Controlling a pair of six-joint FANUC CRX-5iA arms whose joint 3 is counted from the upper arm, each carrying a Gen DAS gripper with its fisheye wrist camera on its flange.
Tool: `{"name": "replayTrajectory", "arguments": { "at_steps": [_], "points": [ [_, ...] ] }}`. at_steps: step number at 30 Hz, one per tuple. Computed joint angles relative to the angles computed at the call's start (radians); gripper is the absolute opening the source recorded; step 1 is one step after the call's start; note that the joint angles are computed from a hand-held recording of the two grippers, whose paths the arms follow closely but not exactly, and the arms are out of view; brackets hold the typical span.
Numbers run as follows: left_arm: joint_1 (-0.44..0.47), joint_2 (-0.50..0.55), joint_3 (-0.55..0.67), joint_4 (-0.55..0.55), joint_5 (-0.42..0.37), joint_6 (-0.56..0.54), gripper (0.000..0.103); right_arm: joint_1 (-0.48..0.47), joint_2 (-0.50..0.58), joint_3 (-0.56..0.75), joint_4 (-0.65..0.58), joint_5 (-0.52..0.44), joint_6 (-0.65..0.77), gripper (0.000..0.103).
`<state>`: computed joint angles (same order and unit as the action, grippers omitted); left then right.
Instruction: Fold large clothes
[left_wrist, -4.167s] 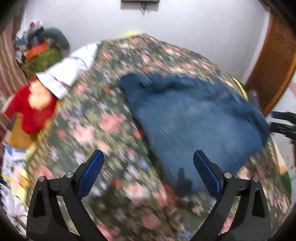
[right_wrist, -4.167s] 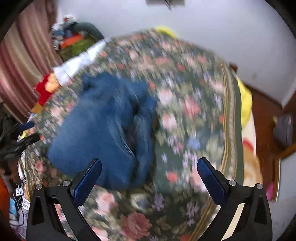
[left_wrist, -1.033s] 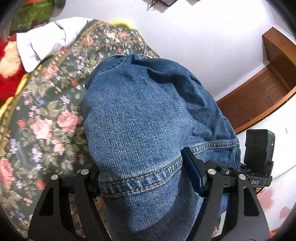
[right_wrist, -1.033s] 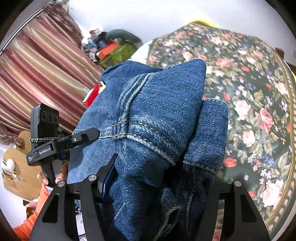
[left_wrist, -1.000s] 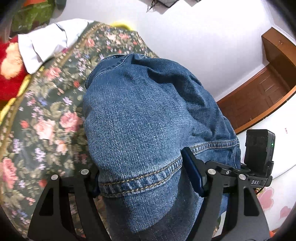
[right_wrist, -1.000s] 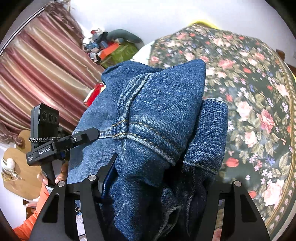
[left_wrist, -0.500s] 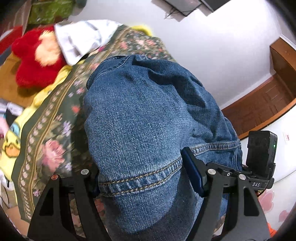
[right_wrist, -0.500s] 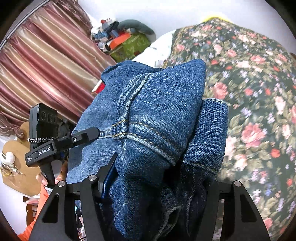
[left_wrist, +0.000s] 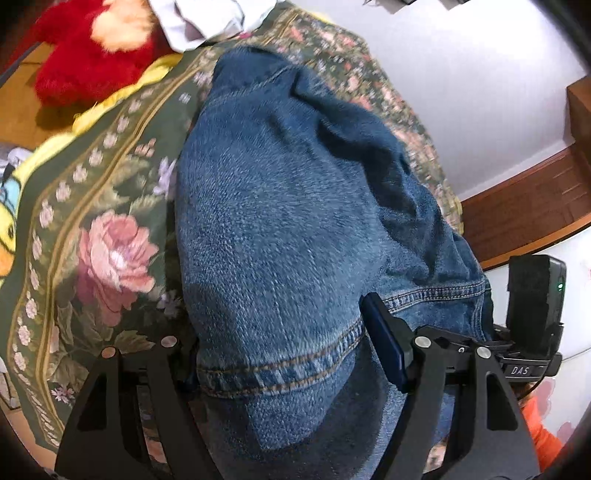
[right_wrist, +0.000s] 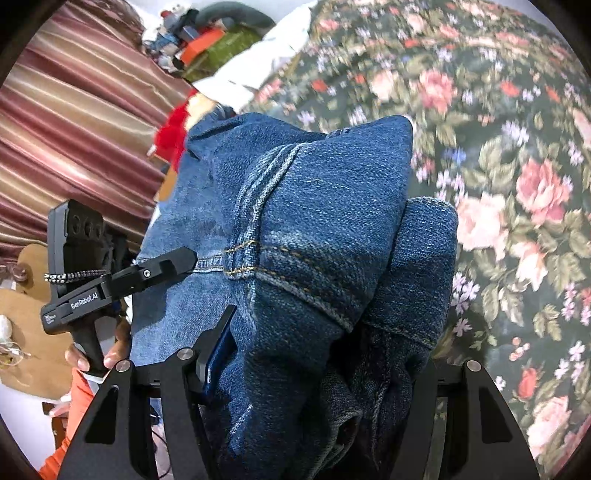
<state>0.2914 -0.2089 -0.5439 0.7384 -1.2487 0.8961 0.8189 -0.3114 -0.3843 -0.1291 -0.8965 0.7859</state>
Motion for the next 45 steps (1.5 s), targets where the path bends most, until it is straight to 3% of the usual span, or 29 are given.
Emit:
{"name": "replayTrajectory", "arguments": {
  "at_steps": [5, 11, 21, 24, 27, 29, 31, 33, 34, 38, 39, 41, 45],
  "points": [
    [0.002, -0.028, -0.032, -0.008, 0.039, -0.034, 0.075, 0.003, 0.019, -0.009, -0.001, 0.014, 0.021, 0.063],
    [0.006, -0.084, -0.055, -0.031, 0.035, -0.029, 0.075, -0.003, 0.027, 0.013, -0.003, -0.038, 0.02, 0.068],
    [0.019, -0.199, -0.047, -0.15, 0.001, 0.017, 0.075, 0.205, -0.075, -0.053, 0.288, -0.191, -0.091, 0.071],
    [0.013, -0.262, -0.03, -0.215, 0.032, 0.028, 0.075, 0.262, -0.114, -0.078, 0.369, -0.217, -0.141, 0.071],
    [0.03, -0.363, -0.042, -0.244, 0.092, -0.021, 0.075, 0.307, -0.155, -0.098, 0.435, -0.224, -0.193, 0.071],
    [0.067, -0.409, -0.051, -0.213, 0.067, -0.057, 0.075, 0.344, -0.177, -0.118, 0.501, -0.224, -0.246, 0.071],
    [0.107, -0.445, -0.072, -0.171, 0.025, -0.093, 0.076, 0.37, -0.186, -0.132, 0.547, -0.225, -0.275, 0.075],
    [0.12, -0.481, -0.105, -0.153, 0.01, -0.11, 0.077, 0.386, -0.169, -0.139, 0.577, -0.233, -0.282, 0.091],
    [0.113, -0.494, -0.122, -0.162, 0.017, -0.113, 0.077, 0.395, -0.16, -0.143, 0.583, -0.245, -0.281, 0.093],
    [0.007, -0.486, -0.131, -0.3, 0.043, -0.041, 0.078, 0.368, -0.094, -0.132, 0.5, -0.294, -0.167, 0.093],
    [0.008, -0.496, -0.154, -0.314, 0.053, -0.063, 0.086, 0.361, -0.095, -0.144, 0.478, -0.293, -0.144, 0.093],
    [0.05, -0.526, -0.183, -0.322, 0.049, -0.092, 0.096, 0.323, -0.132, -0.158, 0.397, -0.264, -0.099, 0.093],
    [0.161, -0.551, -0.17, -0.312, -0.033, -0.137, 0.096, 0.245, -0.172, -0.138, 0.295, -0.278, -0.047, 0.093]
  ]
}}
